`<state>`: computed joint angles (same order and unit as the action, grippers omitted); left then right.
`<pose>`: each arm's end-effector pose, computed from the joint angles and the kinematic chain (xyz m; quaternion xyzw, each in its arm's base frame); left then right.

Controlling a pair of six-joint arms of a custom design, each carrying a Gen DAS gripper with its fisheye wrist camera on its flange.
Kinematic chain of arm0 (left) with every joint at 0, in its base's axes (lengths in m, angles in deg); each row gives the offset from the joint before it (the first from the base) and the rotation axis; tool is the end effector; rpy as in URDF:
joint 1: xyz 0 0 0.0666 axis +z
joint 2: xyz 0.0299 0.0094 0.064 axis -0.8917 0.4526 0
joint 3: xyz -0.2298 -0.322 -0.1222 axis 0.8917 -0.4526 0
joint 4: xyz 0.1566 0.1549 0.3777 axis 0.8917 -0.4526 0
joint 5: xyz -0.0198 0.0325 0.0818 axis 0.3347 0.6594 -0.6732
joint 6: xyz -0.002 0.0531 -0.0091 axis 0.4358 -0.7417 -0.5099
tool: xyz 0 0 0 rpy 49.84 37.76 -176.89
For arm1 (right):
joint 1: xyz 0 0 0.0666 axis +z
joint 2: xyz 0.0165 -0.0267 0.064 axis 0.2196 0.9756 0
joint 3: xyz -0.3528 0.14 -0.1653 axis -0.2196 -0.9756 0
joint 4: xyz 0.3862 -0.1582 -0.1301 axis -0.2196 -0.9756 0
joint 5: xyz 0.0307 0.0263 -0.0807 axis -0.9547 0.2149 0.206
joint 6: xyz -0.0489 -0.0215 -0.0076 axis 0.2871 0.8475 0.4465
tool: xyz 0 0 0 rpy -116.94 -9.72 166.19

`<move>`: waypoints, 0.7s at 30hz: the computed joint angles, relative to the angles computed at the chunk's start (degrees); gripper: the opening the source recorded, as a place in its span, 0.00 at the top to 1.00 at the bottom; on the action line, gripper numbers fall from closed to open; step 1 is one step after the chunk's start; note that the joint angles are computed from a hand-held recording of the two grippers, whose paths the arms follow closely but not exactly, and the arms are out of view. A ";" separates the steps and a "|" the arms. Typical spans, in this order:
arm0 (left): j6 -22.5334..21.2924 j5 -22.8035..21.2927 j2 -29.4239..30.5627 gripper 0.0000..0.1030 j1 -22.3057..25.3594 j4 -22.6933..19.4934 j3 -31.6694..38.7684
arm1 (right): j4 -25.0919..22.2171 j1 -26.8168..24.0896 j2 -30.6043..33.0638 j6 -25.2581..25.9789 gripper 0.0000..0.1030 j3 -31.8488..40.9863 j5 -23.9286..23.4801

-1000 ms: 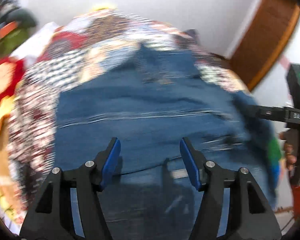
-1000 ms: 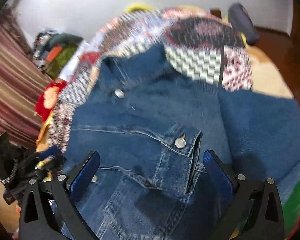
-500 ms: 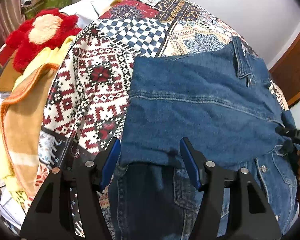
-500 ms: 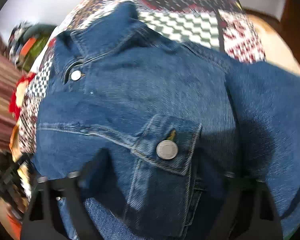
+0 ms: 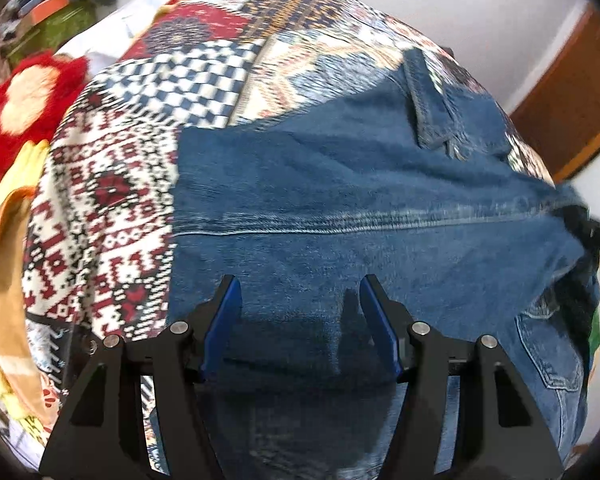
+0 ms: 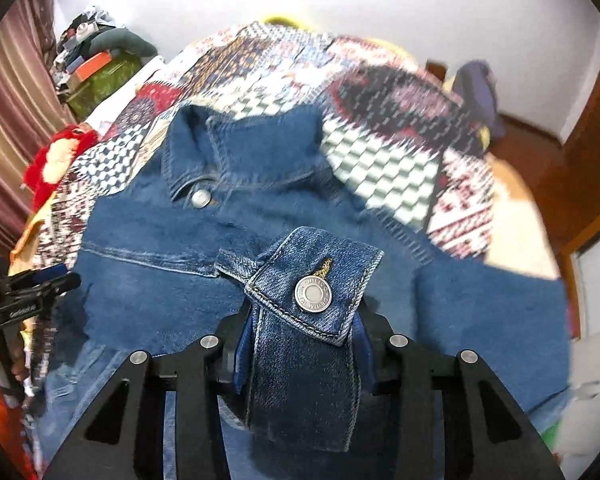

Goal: Fold large clothes

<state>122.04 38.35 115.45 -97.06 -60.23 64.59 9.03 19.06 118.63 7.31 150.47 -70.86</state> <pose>0.4614 -0.3053 0.5148 -0.0580 0.9692 -0.0813 0.2252 0.5237 0.0631 0.5498 -0.1121 0.9595 0.0709 0.2487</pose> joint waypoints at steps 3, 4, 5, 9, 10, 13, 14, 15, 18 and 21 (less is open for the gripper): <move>-1.43 0.92 1.89 0.35 -0.94 -0.73 1.20 | -1.11 -0.47 0.73 0.24 0.61 -0.28 0.48; -1.72 1.40 2.45 0.35 -1.13 -0.98 1.41 | -1.46 -0.55 0.99 0.22 0.61 -0.71 1.02; -1.77 1.62 2.91 0.35 -1.26 -1.27 1.56 | -1.86 -0.64 1.18 0.49 0.61 -1.12 1.65; -1.39 -0.03 3.17 0.26 -1.52 -1.28 1.20 | -2.98 -0.29 1.85 1.56 0.54 -3.66 6.10; -1.37 0.19 3.18 0.25 -1.47 -1.24 1.12 | -3.57 -0.27 2.17 2.40 0.51 -4.01 7.38; -2.05 -1.05 3.47 0.24 -1.84 -1.58 1.26 | -3.80 -0.87 2.19 4.12 0.47 -4.55 6.92; -2.13 -1.71 3.54 0.23 -2.06 -1.73 1.30 | -4.54 -1.08 2.39 4.41 0.46 -4.09 6.77; -2.24 -2.27 3.52 0.22 -2.20 -1.81 1.21 | -5.36 -1.13 2.65 4.71 0.46 -3.53 6.79; -1.86 -3.25 3.55 0.21 -2.42 -1.84 1.05 | -7.14 -1.34 2.82 4.78 0.46 -2.27 6.93; -1.69 -3.26 3.57 0.21 -2.37 -2.38 1.32 | -7.64 -1.83 1.48 4.33 0.46 -1.25 5.64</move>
